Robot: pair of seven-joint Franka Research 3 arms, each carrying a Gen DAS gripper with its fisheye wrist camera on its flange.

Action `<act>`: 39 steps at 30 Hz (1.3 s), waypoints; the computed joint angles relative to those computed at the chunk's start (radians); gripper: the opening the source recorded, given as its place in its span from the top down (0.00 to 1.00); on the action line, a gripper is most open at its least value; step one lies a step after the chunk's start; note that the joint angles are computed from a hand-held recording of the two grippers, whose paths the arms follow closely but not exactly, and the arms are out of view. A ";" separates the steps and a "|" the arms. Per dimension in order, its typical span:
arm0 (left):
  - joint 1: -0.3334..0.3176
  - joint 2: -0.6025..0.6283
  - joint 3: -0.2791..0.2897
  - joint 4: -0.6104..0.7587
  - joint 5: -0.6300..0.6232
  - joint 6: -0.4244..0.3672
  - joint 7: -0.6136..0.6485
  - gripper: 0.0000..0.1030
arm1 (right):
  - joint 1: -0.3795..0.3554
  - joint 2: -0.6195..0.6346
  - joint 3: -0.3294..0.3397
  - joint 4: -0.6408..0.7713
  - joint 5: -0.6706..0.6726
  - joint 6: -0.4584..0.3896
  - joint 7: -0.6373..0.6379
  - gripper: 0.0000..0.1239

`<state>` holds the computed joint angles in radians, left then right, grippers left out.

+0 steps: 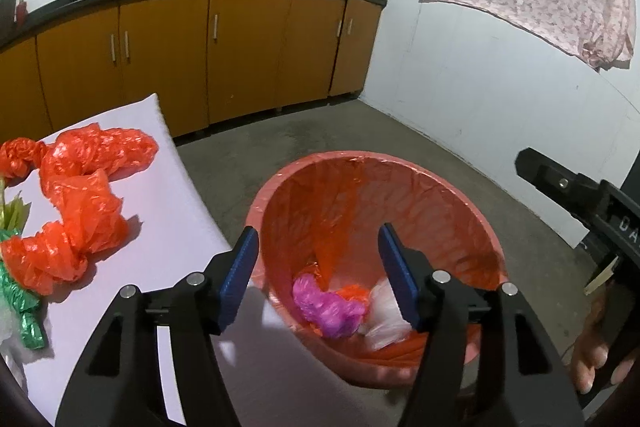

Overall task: Collect trash
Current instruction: 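Return to the table and grasp the clear bubble wrap with the left tool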

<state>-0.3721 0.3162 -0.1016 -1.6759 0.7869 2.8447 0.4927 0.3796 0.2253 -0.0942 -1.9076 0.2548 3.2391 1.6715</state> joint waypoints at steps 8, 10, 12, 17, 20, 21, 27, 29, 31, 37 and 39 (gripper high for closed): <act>-0.002 -0.119 0.027 -0.114 0.173 -0.024 -0.182 0.31 | 0.153 -0.034 -0.154 -0.052 -0.069 0.001 0.059 0.55; 0.009 -0.162 0.021 -0.153 0.244 -0.048 -0.245 0.29 | 0.157 -0.044 -0.154 -0.065 -0.082 -0.003 0.068 0.55; 0.025 -0.207 0.007 -0.194 0.302 -0.079 -0.299 0.27 | 0.163 -0.054 -0.149 -0.079 -0.099 -0.013 0.084 0.55; 0.075 -0.375 -0.045 -0.346 0.454 -0.241 -0.440 0.16 | 0.106 -0.082 -0.060 -0.115 -0.125 -0.020 0.088 0.55; 0.119 -0.497 -0.087 -0.458 0.505 -0.369 -0.521 0.09 | 0.055 -0.089 0.021 -0.123 -0.110 -0.026 0.058 0.55; 0.136 -0.538 -0.100 -0.495 0.505 -0.415 -0.540 0.09 | 0.034 -0.090 0.056 -0.123 -0.096 -0.030 0.040 0.55; 0.239 -0.679 -0.108 -0.635 0.400 -0.474 -0.561 0.07 | 0.003 -0.084 0.158 -0.109 -0.049 -0.052 -0.037 0.55; 0.269 -0.698 -0.106 -0.663 0.376 -0.444 -0.570 0.07 | 0.029 -0.082 0.151 -0.105 -0.065 -0.058 -0.038 0.55; 0.298 -0.699 -0.100 -0.673 0.349 -0.401 -0.571 0.07 | 0.049 -0.082 0.145 -0.103 -0.080 -0.062 -0.036 0.55; 0.362 -0.659 -0.096 -0.682 0.259 -0.266 -0.525 0.10 | 0.114 -0.089 0.096 -0.104 -0.176 -0.077 0.026 0.55; 0.379 -0.657 -0.102 -0.696 0.241 -0.228 -0.527 0.24 | 0.141 -0.092 0.069 -0.103 -0.228 -0.081 0.066 0.55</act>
<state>0.0070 -0.3410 -0.2032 -2.3720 1.0280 2.6162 -0.0345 0.5207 0.1338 -0.0255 -2.0111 0.0268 3.1583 1.7379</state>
